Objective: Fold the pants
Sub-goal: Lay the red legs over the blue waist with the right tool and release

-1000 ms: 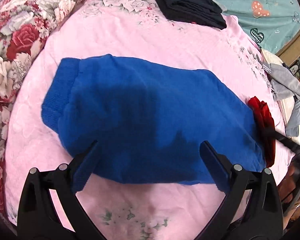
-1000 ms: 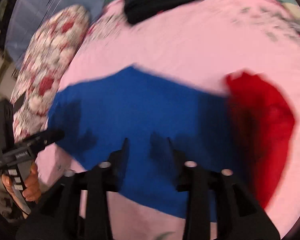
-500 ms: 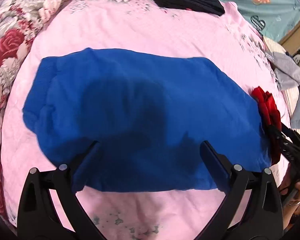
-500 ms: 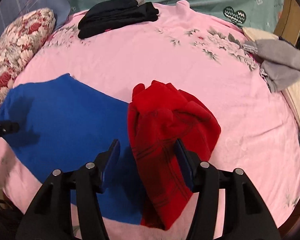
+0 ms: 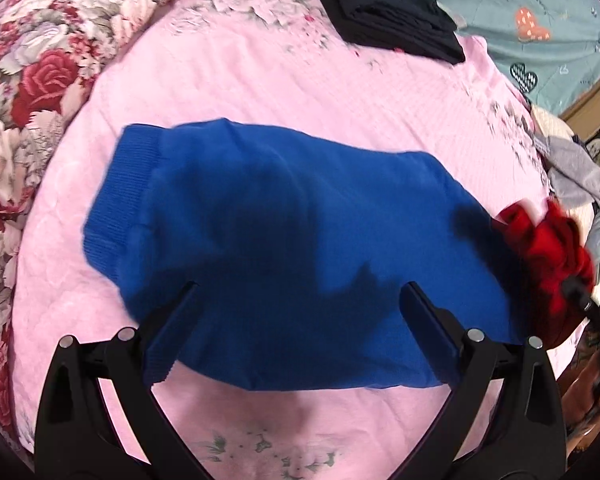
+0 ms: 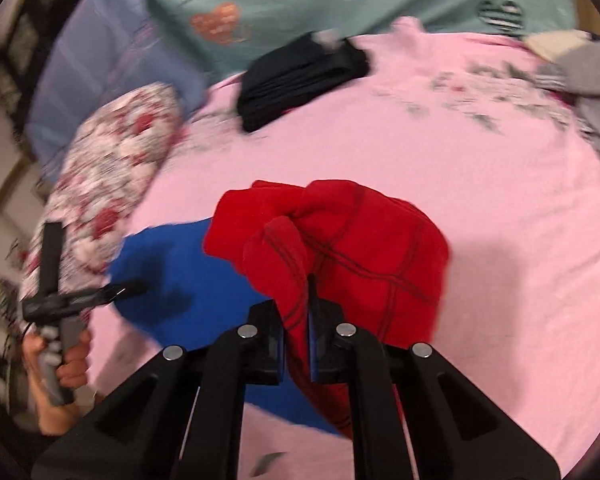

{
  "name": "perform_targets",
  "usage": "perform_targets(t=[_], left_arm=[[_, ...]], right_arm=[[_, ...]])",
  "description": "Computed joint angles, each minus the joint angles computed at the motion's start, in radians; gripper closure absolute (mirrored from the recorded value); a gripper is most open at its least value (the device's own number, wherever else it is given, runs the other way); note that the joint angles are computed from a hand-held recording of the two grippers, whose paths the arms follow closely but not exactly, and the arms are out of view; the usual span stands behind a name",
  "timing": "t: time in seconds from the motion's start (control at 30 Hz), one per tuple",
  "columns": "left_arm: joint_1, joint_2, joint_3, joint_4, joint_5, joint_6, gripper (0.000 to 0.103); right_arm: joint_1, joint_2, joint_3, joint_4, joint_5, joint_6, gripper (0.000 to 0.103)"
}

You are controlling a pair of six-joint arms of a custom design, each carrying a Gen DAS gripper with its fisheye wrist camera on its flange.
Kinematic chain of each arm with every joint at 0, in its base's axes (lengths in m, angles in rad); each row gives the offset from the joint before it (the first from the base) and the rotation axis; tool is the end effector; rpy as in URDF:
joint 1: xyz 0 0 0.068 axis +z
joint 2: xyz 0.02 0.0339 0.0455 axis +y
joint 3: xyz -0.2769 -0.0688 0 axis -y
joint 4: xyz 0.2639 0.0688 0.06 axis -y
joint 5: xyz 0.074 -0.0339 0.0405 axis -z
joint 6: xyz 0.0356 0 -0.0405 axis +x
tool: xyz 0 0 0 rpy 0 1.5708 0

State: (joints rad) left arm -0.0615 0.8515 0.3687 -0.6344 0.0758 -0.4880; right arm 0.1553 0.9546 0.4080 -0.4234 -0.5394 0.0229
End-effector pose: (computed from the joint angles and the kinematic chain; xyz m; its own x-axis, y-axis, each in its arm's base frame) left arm 0.1467 -0.0117 0.1540 -0.8367 -0.4169 -0.3551 -0.3373 0.9032 -0.2656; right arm 0.1708 0.0452 0.1673 -0.8244 -0.1092 -0.5554 -0.4008 0.8055 0.4365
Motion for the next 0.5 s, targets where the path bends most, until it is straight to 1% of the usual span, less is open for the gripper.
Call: perform_targets(t=[0.03,0.07,0.1,0.13,0.17,0.2,0.23,0.27,0.3,0.33,0.4,0.43,0.47,0.5], left_arm=[[0.007,-0.006,-0.004,-0.003,0.001,0.004,0.003],[0.014,-0.008,-0.009,-0.006,0.003,0.006,0.003],[0.018,-0.002,-0.013,-0.009,0.004,0.008,0.003],[0.021,0.002,-0.017,-0.010,0.006,0.012,0.003],[0.024,-0.001,-0.021,-0.013,0.010,0.018,0.003],[0.026,-0.006,-0.025,-0.014,0.011,0.022,0.003],[0.028,-0.014,-0.027,-0.017,0.010,0.024,0.003],[0.030,-0.015,-0.027,-0.018,0.008,0.022,0.003],[0.028,-0.010,-0.025,-0.017,0.005,0.016,0.003],[0.016,0.002,-0.019,-0.010,-0.002,0.004,0.003],[-0.023,0.028,-0.005,0.006,-0.019,-0.019,0.003],[-0.053,0.052,0.006,0.022,-0.023,-0.031,0.003],[-0.084,0.079,0.019,0.040,-0.024,-0.042,0.003],[-0.106,0.099,0.027,0.052,-0.025,-0.049,0.003]], right_arm=[[0.073,0.015,-0.011,0.039,0.002,0.033,0.094],[0.141,0.045,-0.022,0.095,0.028,0.068,0.093],[0.212,0.095,-0.030,0.151,0.066,0.095,0.088],[0.281,0.186,-0.020,0.200,0.109,0.112,0.084],[0.343,0.311,0.009,0.224,0.132,0.115,0.071],[0.381,0.393,0.032,0.228,0.140,0.122,0.064],[0.403,0.425,0.035,0.242,0.144,0.131,0.064],[0.400,0.406,0.021,0.263,0.121,0.113,0.064],[0.377,0.369,0.014,0.247,0.070,0.102,0.064],[0.310,0.346,0.019,0.204,-0.029,0.071,0.064],[0.164,0.297,0.022,0.139,-0.158,0.013,0.062],[0.104,0.267,0.020,0.114,-0.174,-0.007,0.059],[0.018,0.224,0.018,0.088,-0.163,-0.030,0.055],[-0.048,0.196,0.016,0.078,-0.138,-0.041,0.054]])
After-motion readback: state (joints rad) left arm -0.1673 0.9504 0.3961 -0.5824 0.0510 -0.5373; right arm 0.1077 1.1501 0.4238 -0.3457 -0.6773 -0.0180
